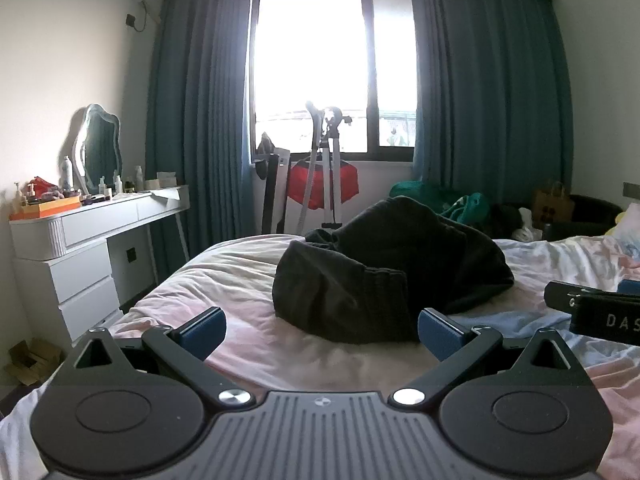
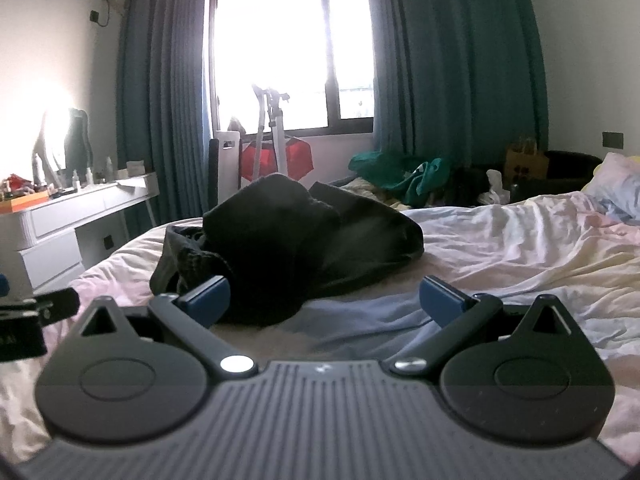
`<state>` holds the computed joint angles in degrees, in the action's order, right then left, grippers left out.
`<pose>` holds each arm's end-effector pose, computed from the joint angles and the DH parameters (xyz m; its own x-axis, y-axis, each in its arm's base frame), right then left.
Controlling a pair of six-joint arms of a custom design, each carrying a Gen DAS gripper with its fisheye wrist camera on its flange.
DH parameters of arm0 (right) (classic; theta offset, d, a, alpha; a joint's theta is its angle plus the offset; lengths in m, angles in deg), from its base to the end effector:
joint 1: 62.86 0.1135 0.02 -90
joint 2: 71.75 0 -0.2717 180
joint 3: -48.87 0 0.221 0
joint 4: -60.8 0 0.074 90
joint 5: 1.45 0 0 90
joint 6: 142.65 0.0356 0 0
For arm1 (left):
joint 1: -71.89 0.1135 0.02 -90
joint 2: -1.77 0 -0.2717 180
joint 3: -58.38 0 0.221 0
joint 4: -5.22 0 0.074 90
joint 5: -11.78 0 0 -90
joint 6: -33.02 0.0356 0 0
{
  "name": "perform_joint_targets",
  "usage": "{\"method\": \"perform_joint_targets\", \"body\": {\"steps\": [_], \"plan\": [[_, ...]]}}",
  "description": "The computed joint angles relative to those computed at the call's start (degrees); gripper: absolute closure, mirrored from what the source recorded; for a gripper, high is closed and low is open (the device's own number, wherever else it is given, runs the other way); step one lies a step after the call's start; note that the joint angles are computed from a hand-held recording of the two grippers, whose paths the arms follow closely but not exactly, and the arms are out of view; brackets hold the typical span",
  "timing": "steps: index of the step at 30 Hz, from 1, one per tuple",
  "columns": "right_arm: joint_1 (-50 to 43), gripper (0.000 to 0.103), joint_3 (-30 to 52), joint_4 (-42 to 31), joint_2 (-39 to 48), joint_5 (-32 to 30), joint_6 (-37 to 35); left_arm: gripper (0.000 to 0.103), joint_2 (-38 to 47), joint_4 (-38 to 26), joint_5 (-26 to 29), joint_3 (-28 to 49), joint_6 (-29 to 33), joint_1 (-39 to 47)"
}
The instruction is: Fold clothes
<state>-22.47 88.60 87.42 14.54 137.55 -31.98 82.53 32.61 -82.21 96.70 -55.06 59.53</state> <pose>0.2047 0.1389 0.1910 -0.2023 0.1319 -0.9704 0.1995 0.9757 0.0910 0.2401 -0.0501 0.2041 -0.2485 0.0887 -0.9646 0.1563 0.9864 0.0504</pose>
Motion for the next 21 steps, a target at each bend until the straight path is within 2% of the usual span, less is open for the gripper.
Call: {"method": "perform_joint_targets", "body": {"steps": [8,21], "plan": [[0.07,0.0,0.17,-0.66,-0.65,-0.44,-0.11,0.0,-0.37,-0.48,1.24,-0.19,0.03,1.02],[-0.71,0.0,-0.81,0.37,-1.85,-0.78,-1.32,0.0,1.29,-1.76,-0.4,1.16,-0.18,0.02]]}}
